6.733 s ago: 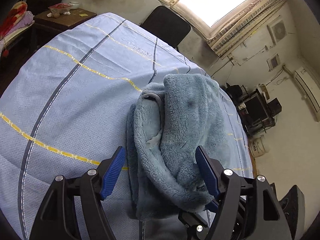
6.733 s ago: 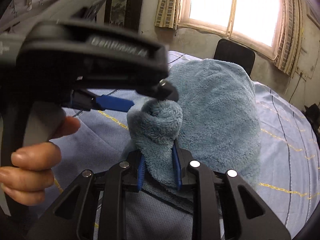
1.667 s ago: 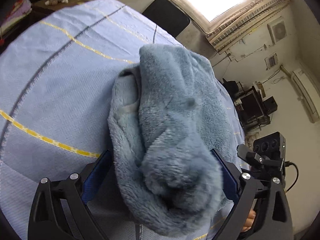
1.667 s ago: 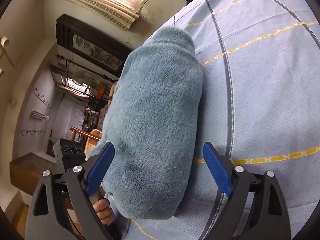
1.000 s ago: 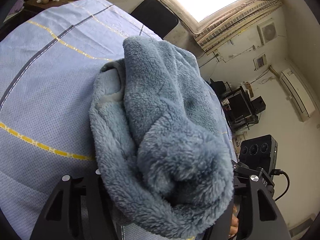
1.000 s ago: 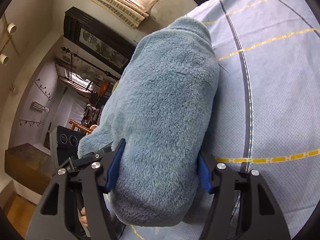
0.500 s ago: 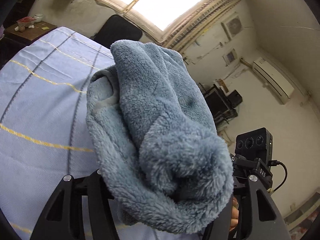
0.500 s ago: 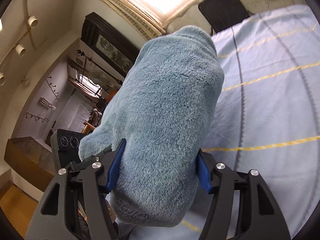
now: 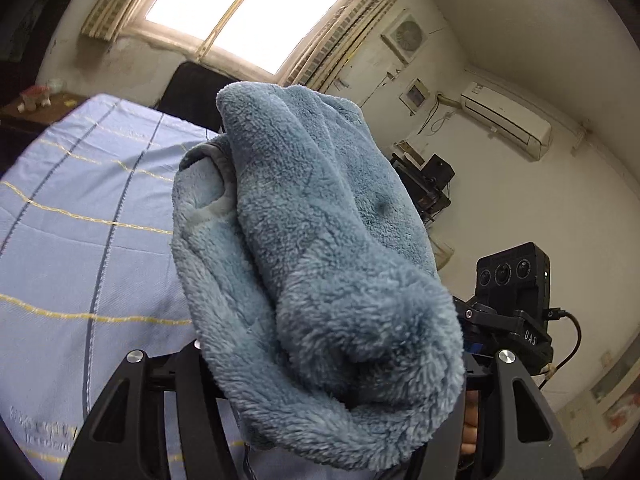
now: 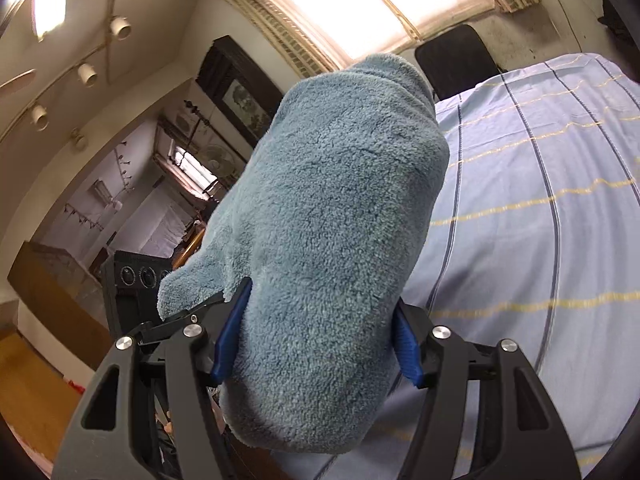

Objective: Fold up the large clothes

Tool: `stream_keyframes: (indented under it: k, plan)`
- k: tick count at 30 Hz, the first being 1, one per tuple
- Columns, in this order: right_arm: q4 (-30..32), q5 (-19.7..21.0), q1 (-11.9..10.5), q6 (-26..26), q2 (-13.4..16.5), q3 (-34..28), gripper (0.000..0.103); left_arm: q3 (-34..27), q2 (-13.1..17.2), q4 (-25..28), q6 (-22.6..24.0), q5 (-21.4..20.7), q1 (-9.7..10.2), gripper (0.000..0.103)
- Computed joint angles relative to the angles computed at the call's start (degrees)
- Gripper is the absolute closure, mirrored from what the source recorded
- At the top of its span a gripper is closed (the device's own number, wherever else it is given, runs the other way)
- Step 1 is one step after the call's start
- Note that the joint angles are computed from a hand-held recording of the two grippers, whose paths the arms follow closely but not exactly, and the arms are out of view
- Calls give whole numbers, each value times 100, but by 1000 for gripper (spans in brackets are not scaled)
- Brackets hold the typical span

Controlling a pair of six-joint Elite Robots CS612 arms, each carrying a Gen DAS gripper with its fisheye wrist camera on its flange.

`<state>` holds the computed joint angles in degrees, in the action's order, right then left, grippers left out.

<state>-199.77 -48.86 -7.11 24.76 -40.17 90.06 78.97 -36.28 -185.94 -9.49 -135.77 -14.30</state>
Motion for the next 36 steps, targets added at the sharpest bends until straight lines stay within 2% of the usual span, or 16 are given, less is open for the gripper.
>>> stream_keyframes:
  k: [4,9,12,18,24,28,30,32,34,36]
  plan:
    - [-264,136,5,9,-32,273,42,335,-131,-234,62,347,-37,44]
    - [-22,78,69,-202,30,160,42,104,62,-129,-3,550,-17,44]
    - [353,-1,118,-301,188,-137,42,-60,176,67,-22,764,-16,44]
    - [1593,-110,253,-545,659,-1042,42,-728,604,756,-331,1000,81,44]
    - [2701,-155,364,-765,1108,-1836,42,-1226,890,1624,-249,1490,132,44]
    - [2998,-327,427,-1022,1232,-2028,38,-1447,1014,2033,-290,1341,180,41]
    - [3029,-354,429,-1032,1239,-2038,35,-1539,1065,2158,-321,1364,184,31]
    - [3112,-324,417,-980,1287,-2090,32,-1669,1149,2314,-414,1256,220,26]
    - [3258,-253,388,-851,1344,-2176,25,-1650,1146,2298,-419,1214,230,26]
    - [3248,-277,389,-785,1326,-2152,23,-1576,1107,2162,-461,1231,236,26]
